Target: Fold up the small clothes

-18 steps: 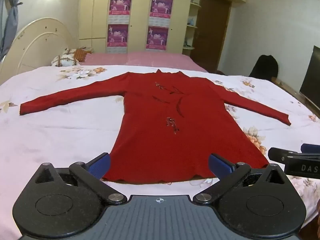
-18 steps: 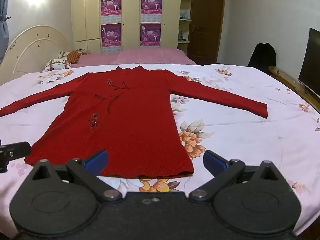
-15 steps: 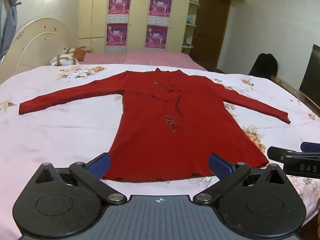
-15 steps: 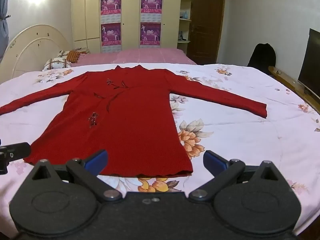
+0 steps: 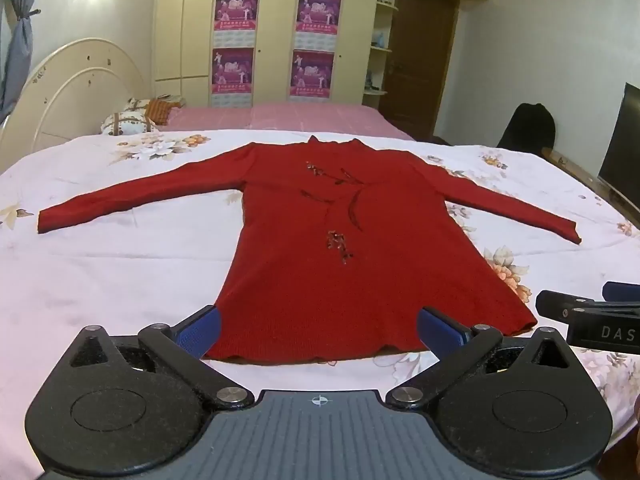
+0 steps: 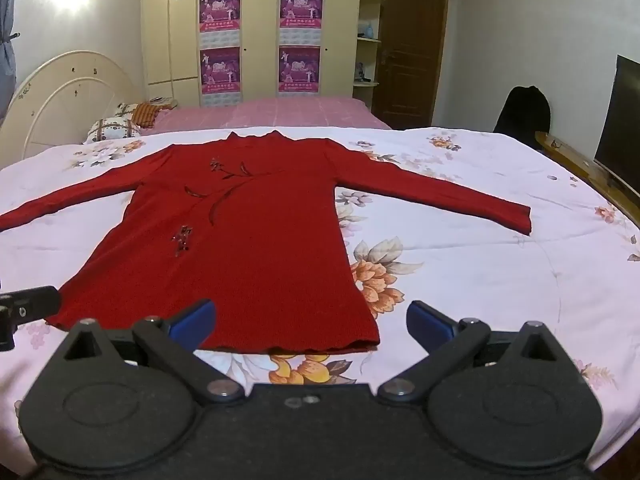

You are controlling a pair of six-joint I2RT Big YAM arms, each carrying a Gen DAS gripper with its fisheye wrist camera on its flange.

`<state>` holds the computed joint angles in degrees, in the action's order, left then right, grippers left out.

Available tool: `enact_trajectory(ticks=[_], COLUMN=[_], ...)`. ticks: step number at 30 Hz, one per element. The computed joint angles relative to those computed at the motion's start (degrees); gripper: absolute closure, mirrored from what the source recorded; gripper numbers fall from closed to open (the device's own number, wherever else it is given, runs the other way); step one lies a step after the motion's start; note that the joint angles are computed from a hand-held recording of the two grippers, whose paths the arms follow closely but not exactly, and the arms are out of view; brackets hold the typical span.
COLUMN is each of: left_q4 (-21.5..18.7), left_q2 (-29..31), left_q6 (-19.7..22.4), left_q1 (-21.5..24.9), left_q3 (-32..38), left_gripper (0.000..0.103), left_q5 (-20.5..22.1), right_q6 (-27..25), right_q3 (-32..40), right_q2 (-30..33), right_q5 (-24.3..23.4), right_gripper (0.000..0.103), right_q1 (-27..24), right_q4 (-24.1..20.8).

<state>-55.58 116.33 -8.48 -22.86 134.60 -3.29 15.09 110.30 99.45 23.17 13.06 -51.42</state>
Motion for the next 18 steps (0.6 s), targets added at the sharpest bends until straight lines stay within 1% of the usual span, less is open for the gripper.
enact_trajectory(ticks=[6, 10, 18], left_q4=[0.16, 0.63, 0.73], left_q2=[0.22, -0.56, -0.62], left_q6=[0.44, 0.52, 0.68], left_q1=[0.07, 0.24, 0.34], left_q3=[0.17, -0.99, -1.16], left_gripper=[0.000, 0.000, 0.000], left_q5=[0.40, 0.48, -0.08], right_q6=[0.11, 0.19, -0.53], right_q3=[-0.01, 0.14, 0.81], right_q2=[-0.03, 0.08, 0.65], right_q5=[0.35, 0.48, 0.81], right_gripper=[0.001, 0.001, 0.001], right_q1=[-0.20, -0.24, 0.05], right_q4=[-0.48, -0.53, -0.67])
